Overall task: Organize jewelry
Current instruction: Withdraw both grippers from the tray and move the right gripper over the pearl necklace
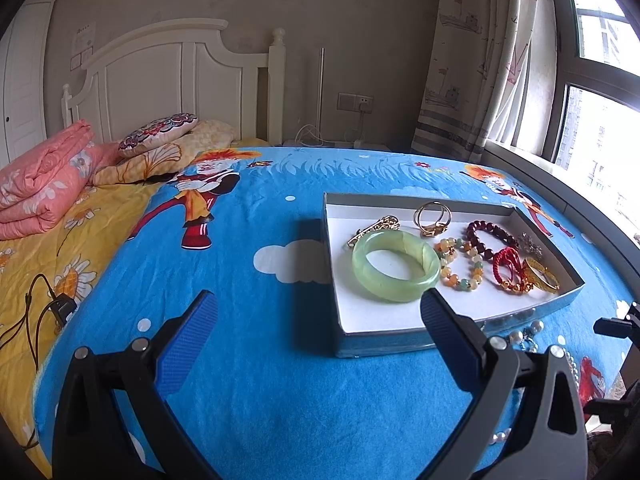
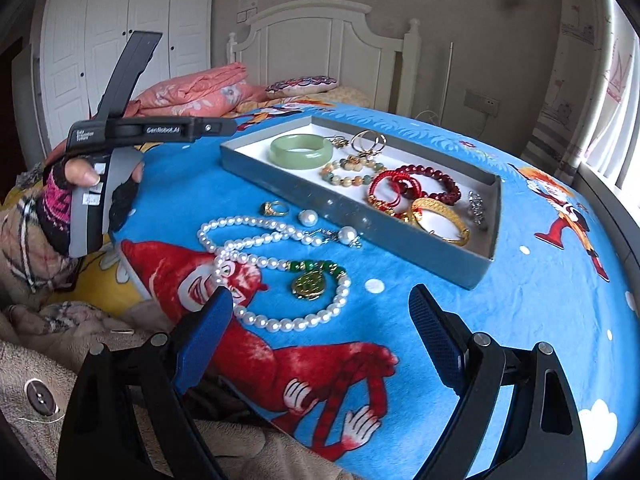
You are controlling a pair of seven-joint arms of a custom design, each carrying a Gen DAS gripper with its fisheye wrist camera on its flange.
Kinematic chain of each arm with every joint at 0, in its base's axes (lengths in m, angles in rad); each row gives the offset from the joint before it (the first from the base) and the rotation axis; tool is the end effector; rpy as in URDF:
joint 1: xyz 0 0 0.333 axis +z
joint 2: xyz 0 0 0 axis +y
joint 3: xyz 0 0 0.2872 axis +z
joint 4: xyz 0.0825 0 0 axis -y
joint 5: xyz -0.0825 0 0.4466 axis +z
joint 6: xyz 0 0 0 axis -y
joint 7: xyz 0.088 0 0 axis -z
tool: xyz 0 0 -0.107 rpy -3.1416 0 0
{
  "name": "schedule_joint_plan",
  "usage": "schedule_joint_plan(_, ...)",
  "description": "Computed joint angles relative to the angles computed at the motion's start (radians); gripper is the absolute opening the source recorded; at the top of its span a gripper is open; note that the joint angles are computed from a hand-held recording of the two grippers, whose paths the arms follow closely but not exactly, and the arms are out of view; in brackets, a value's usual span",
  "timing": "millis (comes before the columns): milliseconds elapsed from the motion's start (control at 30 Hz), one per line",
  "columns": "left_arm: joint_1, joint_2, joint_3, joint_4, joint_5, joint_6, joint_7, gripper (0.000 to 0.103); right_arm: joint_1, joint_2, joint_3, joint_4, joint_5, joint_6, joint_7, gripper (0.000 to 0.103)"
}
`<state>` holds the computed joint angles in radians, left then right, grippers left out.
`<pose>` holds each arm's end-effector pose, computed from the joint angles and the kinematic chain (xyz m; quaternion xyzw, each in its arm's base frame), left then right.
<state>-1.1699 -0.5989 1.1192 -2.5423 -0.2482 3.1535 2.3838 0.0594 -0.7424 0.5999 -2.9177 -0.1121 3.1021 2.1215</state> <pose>0.5359 -0.0092 0.3923 -0.4727 0.7383 -0.4242 0.2271 0.3544 0.2368 0.3732 -0.7138 0.5483 -0.2901 0.3252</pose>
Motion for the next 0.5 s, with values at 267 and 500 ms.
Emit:
schedule_joint_plan(267,-0.005,-0.001,0.004,0.004,-0.007,-0.008,0.003,0.100,0.054,0.069,-0.055,0.031,0.025,0.070,-0.086,0.084)
schedule_joint_plan(500,-0.011,-0.013,0.007,0.005,-0.017,-0.008,0.009,0.101,0.100,0.212,-0.108,0.144,0.045,0.028,-0.226,0.063)
